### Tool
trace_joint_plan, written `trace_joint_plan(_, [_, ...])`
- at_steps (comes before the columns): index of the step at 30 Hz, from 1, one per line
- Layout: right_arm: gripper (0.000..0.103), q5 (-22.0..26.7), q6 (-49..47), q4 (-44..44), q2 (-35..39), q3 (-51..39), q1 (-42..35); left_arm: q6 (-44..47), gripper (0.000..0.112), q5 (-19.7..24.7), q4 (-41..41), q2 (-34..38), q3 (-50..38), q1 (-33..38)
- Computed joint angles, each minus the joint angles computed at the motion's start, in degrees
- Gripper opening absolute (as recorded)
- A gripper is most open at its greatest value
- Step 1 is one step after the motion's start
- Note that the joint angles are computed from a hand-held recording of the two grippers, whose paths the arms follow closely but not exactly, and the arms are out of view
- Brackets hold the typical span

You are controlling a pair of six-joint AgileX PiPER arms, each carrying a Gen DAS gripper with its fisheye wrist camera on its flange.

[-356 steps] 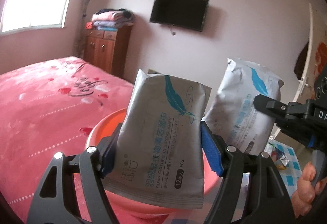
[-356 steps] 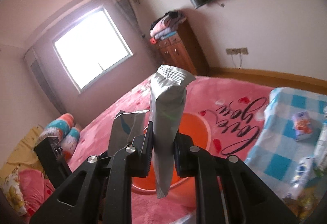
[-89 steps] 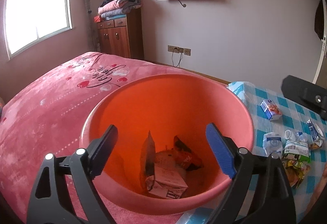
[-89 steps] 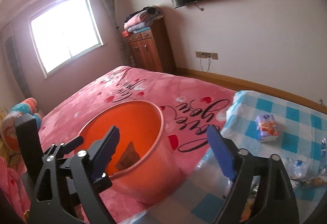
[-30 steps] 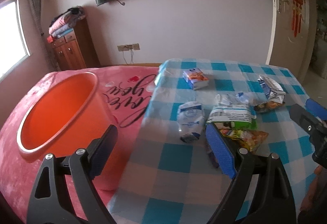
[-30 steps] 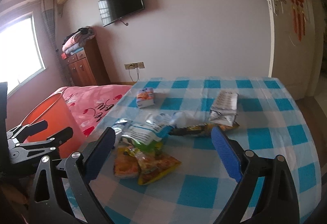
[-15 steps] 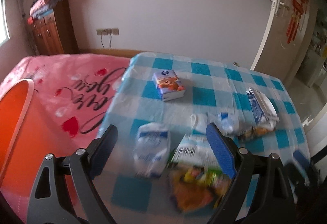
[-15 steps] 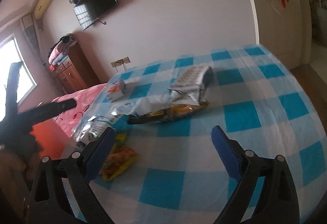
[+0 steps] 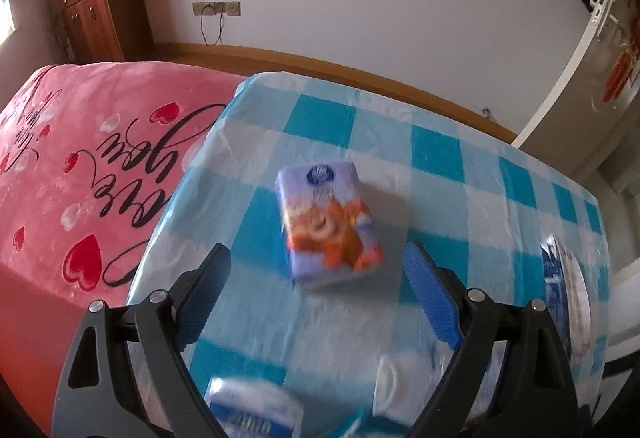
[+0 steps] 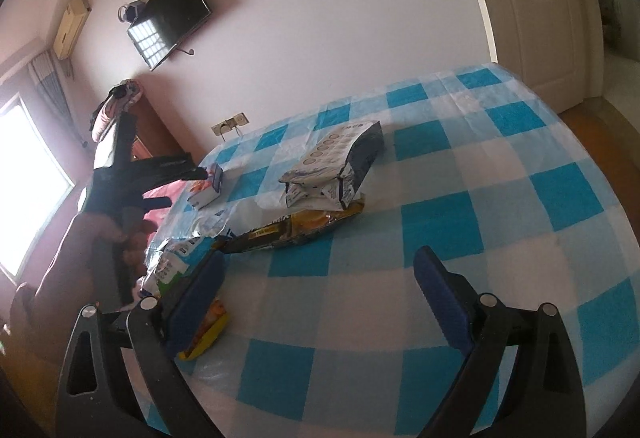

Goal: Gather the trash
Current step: 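Grasp the Vinda tissue pack with the left gripper while the right grasps a white cup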

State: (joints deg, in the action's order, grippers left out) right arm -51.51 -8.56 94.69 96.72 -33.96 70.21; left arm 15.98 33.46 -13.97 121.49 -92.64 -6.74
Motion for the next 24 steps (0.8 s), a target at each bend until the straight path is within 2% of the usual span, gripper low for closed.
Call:
trace_joint_plan(6, [0.094, 1.4, 2.7, -2.9, -0.7, 2.0, -1.2, -7.8, 0.088, 3.6, 9.0, 5.0, -8.0, -2.7])
trace_joint_plan(8, [0.094, 2.3, 4.1, -4.2, -0.6, 2.5, -1.6, -9.7, 0.082, 4.5, 10.9, 6.2, -9.8, -3.3])
trace_joint_plan(11, [0.094, 3.3, 5.3, -5.8, -0.4, 2.8, -2.2, -11.5, 0.064, 6.3, 12.3, 7.4, -11.1, -3.8])
trace_joint_plan(13, [0.094, 3.5, 5.4, -6.1, -0.3, 2.8, -2.2, -10.5, 0.058, 7.1, 10.6, 7.8, -11.4, -3.4])
trace_joint_plan(17, [0.094, 3.7, 6.2, -6.9, -0.4, 3.0, -2.2, -7.5, 0.057, 5.3, 7.9, 5.5, -7.2, -2.9])
trace_joint_plan(24, [0.094, 3.5, 7.9, -8.2, -0.6, 3.8, -2.4, 2.6, 0.056, -2.4, 0.0, -3.6, 9.8, -3.9])
